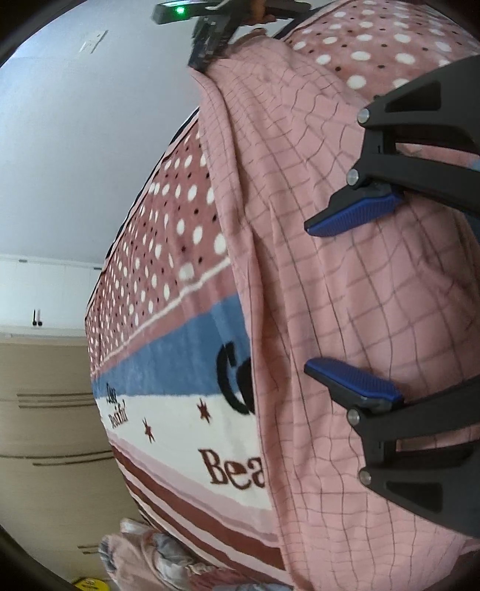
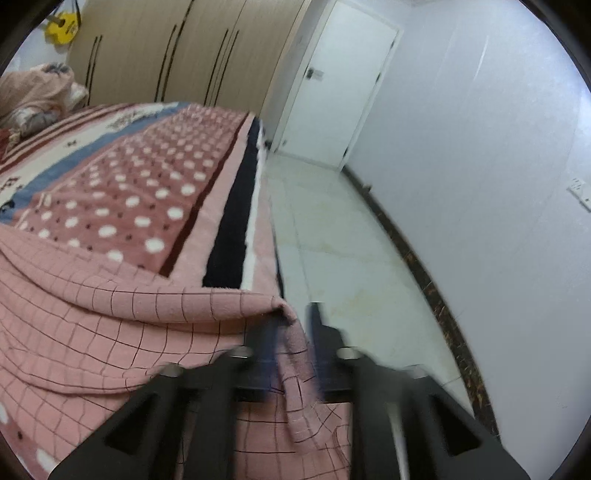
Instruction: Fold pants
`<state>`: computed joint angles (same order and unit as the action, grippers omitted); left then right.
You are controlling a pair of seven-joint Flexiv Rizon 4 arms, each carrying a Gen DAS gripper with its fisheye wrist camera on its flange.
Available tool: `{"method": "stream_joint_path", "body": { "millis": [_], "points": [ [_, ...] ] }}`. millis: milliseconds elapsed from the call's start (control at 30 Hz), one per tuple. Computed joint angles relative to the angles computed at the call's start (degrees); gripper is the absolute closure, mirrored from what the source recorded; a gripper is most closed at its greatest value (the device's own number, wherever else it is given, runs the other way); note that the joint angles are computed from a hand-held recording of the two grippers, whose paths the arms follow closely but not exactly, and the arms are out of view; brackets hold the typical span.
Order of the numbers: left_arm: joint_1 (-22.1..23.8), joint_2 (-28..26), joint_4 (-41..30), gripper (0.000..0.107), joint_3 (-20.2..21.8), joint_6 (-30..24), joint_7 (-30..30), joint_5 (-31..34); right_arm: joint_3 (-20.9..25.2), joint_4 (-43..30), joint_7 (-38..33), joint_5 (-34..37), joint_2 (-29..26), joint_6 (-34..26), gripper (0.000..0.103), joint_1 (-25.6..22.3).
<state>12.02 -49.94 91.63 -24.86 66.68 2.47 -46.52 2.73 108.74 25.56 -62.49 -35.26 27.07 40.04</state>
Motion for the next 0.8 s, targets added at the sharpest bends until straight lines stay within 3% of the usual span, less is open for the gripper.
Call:
{"method": "stream_joint_path", "body": {
  "millis": [33,133,233,300,367,433,533,633,800],
  "points": [
    [0.08,-0.05,-0.28,0.042,0.01,0.14,-0.2,-0.23,-0.2,0.24,0.39,-0.83,0.02,0.35,0.05,0.04],
    [0.06,0.02,-1.25,0.042,0.41,0.68,-0.65,-0.18,-0.13,-0.07,1.23,-2.18,0.68,-1.78,0.05,1.49],
    [-0.57,-0.28,-2.97,0.042,1.68,1.25,-1.43,1.21,-0.34,0.8,6.74,-9.66,2.76,4.29,0.05,0.96],
    [-1.67,-0.98,-5.19,0.042,3.82,-0.91,-3.58,3.73,-0.37,-0.07,8.34,-15.17,2.62,10.44,0.059,-0.27],
    [-2.69,-2.01,-7.87,0.042,6.0,-4.59,-6.17,6.47,-0.5,-3.07,7.51,-18.61,0.24,18.92,0.084,-2.39],
    [-3.48,-2.98,-10.07,0.043,7.36,-7.7,-7.97,8.72,-1.27,-7.25,8.15,-21.36,-3.81,30.1,0.094,-4.9],
    [-4.13,-4.08,-11.75,0.044,7.58,-9.58,-8.5,10.43,-2.2,-14.05,4.9,-18.19,-10.65,39.58,0.095,-6.1],
    [-4.88,-5.25,-12.85,0.044,7.06,-7.83,-8.45,11.02,-2.77,-18.59,-2.01,-11.24,-14.7,38.32,0.095,-5.08],
    [-5.79,-7.82,-17.12,0.044,6.51,-7.81,-12.19,10.69,-6.6,-20.67,-3.96,-5.49,-15.69,35.13,0.096,-2.33]
  ]
}}
